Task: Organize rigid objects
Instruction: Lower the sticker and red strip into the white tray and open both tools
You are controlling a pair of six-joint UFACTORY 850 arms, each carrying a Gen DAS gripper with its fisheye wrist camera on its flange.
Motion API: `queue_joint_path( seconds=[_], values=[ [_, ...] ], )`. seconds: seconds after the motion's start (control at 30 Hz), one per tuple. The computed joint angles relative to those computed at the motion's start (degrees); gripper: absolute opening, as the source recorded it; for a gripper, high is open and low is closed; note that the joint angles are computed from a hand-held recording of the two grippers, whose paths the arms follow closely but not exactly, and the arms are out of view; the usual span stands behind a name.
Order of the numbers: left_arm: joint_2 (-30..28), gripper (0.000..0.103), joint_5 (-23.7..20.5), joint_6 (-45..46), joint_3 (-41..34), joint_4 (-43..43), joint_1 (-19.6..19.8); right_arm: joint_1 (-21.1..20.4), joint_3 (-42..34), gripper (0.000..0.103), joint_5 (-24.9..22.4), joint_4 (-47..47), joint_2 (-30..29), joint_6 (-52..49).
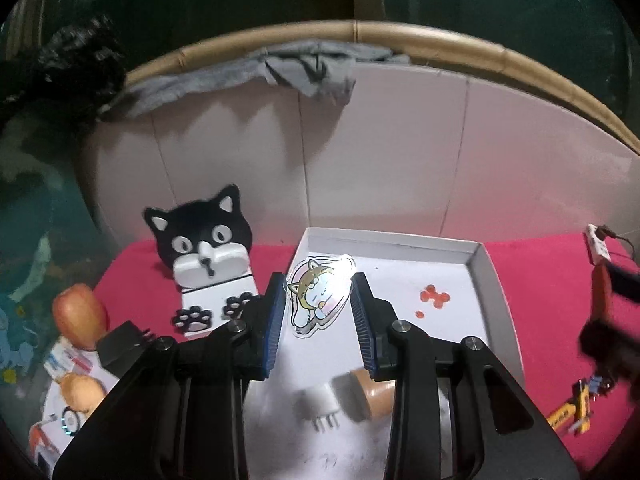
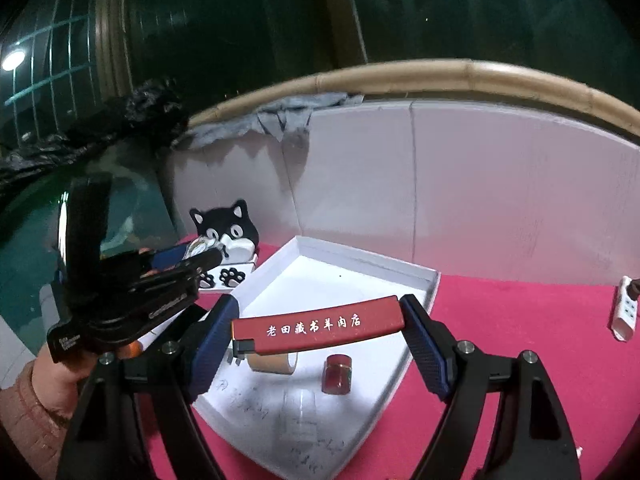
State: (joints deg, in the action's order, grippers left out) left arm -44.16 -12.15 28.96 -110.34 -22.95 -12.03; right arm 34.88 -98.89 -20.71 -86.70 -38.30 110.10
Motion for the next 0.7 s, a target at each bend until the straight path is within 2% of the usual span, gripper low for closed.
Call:
queue_joint_path(
  seconds=[0.2,0.33,0.47,0.63,0.7],
  values=[
    [-10.32,0.032,-9.52,-15.21,-15.13,14.12,-1.04,-0.90,-10.96,0.082,-1.03,22.66,-8.74,-22.00],
    [-15.04,0.033,-13.79,-19.76,-21.86,19.59,-1.59,-1.49,-15.80,0.082,-2.26,33.25,-12.95,-32.38],
    [-16.73,0.033,-14.82,-20.10,-23.53,19.74,-1.54,-1.96,-17.40,0.082,-2.49,37.49,-14.83,-36.65],
    [-17.74,0.034,-15.93,-18.49,-24.73,16.93,-1.43,-2.29,-17.57,0.083,-1.02,38.69,-15.34,-37.06],
    [-17.08,0.047,-15.33,-17.45,-23.71,15.86,-1.47,-2.16,-16.95,0.084,-0.74,36.68,-15.06,-35.10]
  ],
)
